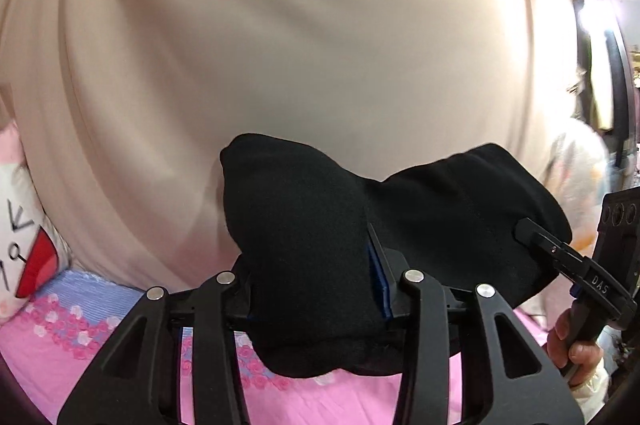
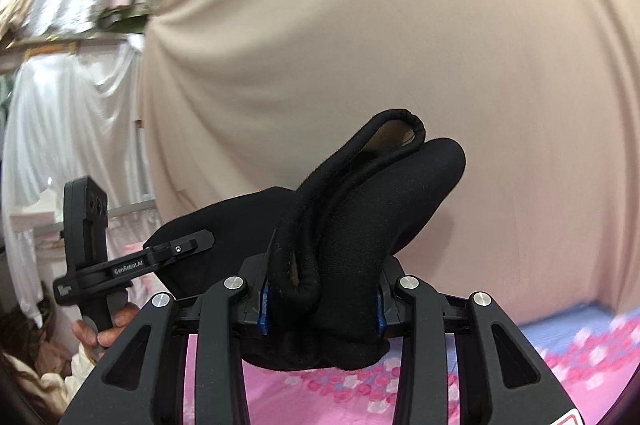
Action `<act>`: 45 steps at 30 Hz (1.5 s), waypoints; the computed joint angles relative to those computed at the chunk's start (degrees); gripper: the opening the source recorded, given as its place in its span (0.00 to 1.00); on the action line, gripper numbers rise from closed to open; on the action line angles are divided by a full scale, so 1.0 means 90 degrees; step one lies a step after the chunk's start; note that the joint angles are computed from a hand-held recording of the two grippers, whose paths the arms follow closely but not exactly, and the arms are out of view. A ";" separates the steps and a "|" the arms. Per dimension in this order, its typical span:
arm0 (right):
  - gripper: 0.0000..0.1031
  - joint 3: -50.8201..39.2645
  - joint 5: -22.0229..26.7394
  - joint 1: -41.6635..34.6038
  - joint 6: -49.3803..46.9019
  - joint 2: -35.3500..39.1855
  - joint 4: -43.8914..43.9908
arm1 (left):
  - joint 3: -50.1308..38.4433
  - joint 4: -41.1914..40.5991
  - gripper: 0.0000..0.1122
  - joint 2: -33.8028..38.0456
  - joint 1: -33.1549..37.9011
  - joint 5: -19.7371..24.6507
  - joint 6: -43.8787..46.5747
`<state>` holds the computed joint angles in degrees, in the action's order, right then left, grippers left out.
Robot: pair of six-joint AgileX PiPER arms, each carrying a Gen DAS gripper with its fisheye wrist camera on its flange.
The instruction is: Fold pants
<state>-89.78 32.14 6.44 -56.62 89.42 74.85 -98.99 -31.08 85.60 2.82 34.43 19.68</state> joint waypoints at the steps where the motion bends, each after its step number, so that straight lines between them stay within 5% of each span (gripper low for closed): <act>1: 0.33 -0.0036 0.0088 -0.0108 -0.0074 0.0305 0.0205 | 0.0035 0.0199 0.36 0.0287 -0.0103 -0.0230 -0.0059; 6: 0.33 -0.0286 0.0331 -0.0419 0.0327 0.2170 0.0301 | 0.0256 0.1023 0.36 0.1736 -0.0526 -0.1037 -0.0242; 9: 0.37 -0.0847 0.0416 -0.0385 0.2236 0.3333 -0.1400 | -0.0310 0.1800 0.36 0.3063 -0.0646 -0.0530 -0.0835; 10: 0.51 -0.1025 0.0595 -0.0403 0.2873 0.3647 -0.1902 | -0.0677 0.2280 0.37 0.3559 -0.0697 -0.0137 -0.1312; 11: 0.51 -0.1326 0.1023 -0.0525 0.3450 0.3842 -0.2150 | -0.0790 0.2752 0.50 0.3827 -0.0738 0.0001 -0.1782; 13: 0.56 -0.1296 0.1114 -0.0627 0.3842 0.3591 -0.2328 | -0.0516 0.2931 0.65 0.3757 -0.0645 -0.0161 -0.2325; 16: 0.56 -0.0036 -0.0130 -0.0543 0.4364 0.2527 -0.3355 | -0.0367 0.3425 0.69 0.3321 -0.0492 0.0166 -0.2954; 17: 0.55 0.0544 -0.0641 -0.0505 0.4419 0.2029 -0.3515 | -0.0319 0.4061 0.69 0.3174 -0.0574 0.0283 -0.3493; 18: 0.41 0.0898 -0.0897 -0.0480 0.4219 0.1689 -0.3441 | -0.0239 0.4698 0.69 0.2966 -0.0628 0.0565 -0.3961; 19: 0.24 0.1087 -0.0898 -0.0404 0.3865 0.1377 -0.3301 | -0.0101 0.5243 0.69 0.2771 -0.0691 0.0735 -0.4377; 22: 0.21 0.0749 -0.0511 0.0047 0.3935 0.1272 -0.3731 | 0.0115 0.5415 0.70 0.2300 -0.0927 0.0972 -0.4486; 26: 0.18 -0.0463 0.0153 0.0593 0.5223 0.2438 -0.5253 | -0.0443 0.5174 0.79 0.2762 -0.1346 0.1304 -0.4447; 28: 0.01 -0.0521 0.0127 0.0452 0.5388 0.2691 -0.5050 | -0.1076 0.5559 0.79 0.3475 -0.1501 0.1738 -0.4616; 30: 0.04 -0.0447 0.0419 0.0279 0.5392 0.2470 -0.4522 | -0.1520 0.5438 0.79 0.4045 -0.1456 0.2142 -0.4645; 33: 0.14 0.0056 -0.0071 0.0431 0.5322 0.1919 -0.4849 | -0.1160 0.5186 0.79 0.3804 -0.1331 0.1871 -0.4687; 36: 0.11 -0.0055 -0.0048 0.0592 0.6033 0.2184 -0.5921 | -0.1042 0.5328 0.79 0.3733 -0.1386 0.1849 -0.4763; 38: 0.05 0.0263 -0.0279 0.0488 0.6128 0.2133 -0.5568 | -0.0995 0.5441 0.79 0.3716 -0.1429 0.1825 -0.4839; 45: 0.14 0.0923 0.0072 0.0768 0.6195 0.1477 -0.5573 | -0.0772 0.5470 0.78 0.3461 -0.1456 0.1804 -0.4806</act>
